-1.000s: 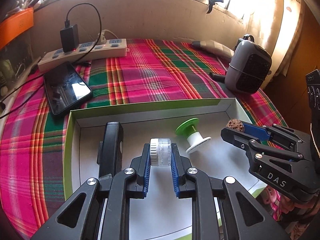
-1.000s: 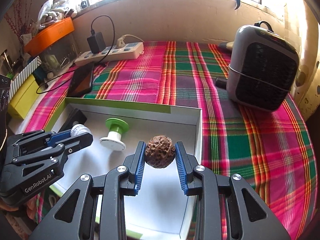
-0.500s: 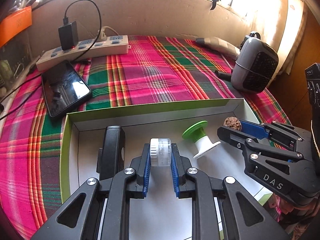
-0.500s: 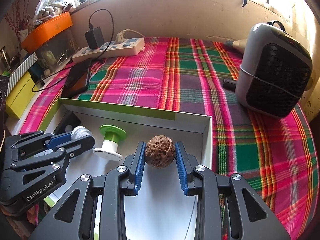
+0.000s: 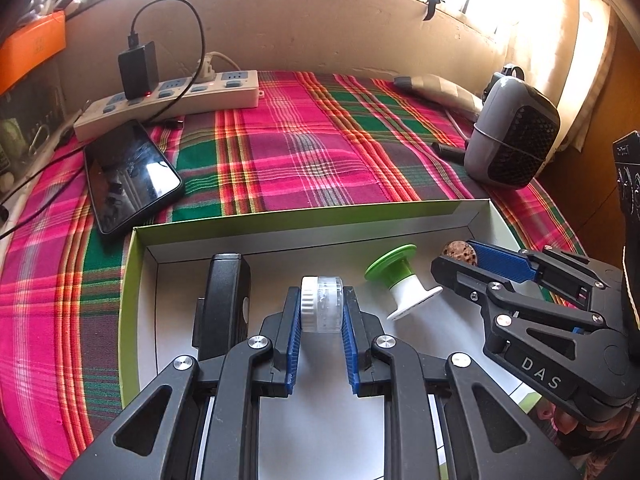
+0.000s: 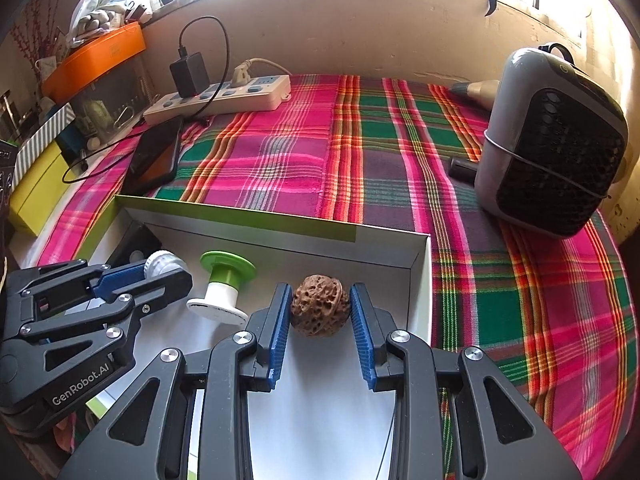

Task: Organize objects
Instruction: 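Carry the white container and walnut into the box with both tools, then open both grippers to drop the container and walnut in the box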

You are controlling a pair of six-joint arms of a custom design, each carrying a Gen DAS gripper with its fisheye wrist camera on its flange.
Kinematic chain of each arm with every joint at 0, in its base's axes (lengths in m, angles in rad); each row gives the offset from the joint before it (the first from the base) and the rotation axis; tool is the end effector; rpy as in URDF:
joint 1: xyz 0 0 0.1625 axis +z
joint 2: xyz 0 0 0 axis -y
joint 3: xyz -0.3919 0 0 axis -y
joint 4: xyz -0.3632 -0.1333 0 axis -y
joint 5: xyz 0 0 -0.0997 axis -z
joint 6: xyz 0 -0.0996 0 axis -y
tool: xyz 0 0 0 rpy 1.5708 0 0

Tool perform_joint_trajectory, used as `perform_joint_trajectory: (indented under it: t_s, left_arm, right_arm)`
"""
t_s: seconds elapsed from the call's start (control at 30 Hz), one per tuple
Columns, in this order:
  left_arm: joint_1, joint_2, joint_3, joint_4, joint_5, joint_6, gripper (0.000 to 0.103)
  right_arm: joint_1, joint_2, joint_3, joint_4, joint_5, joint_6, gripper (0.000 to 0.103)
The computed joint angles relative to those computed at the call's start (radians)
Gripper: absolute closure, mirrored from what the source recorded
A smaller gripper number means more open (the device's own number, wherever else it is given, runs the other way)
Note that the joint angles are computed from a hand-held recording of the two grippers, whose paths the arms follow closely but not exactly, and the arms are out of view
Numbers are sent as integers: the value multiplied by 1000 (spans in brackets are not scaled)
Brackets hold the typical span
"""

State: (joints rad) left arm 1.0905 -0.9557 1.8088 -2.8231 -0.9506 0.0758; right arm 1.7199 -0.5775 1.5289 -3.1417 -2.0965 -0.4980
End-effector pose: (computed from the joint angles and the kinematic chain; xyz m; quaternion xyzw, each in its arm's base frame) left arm -0.1023 -0.6101 0.1730 0.1980 0.9142 -0.2451 0.2551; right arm 0.1820 -0.6506 0.0685 0.2173 -0.8972 0.2469 0.2948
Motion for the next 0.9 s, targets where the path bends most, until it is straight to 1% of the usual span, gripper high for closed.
perform_joint_trajectory:
  t_s: [0.1,0.17,0.23,0.3,0.47,0.8,0.9]
  left_arm:
    - [-1,1,3,-7,0,5,82]
    - [-3,2,6,-15,6,7,78]
    - [-4,0,11,-27,7,8,74]
    - [-4,0,15,-41,18,5,72]
    - [-3,-14,26,-36,13,-13,70]
    - [-19,-52,77,-64,11,-31,70]
    - [-26,-66,94,-67,20,-33,70]
  right_arm:
    - [1,0,4,-7,2,-3,68]
    - [1,-1,6,-10,4,-4,60]
    - [1,-3,7,-3,12,-2,58]
    - [3,-1,7,-6,6,-4,57]
    - [2,-7,19,-15,11,2,57]
    - [4,-44,70,-42,36,32,56]
    - [7,-56,93,-63,46,35,56]
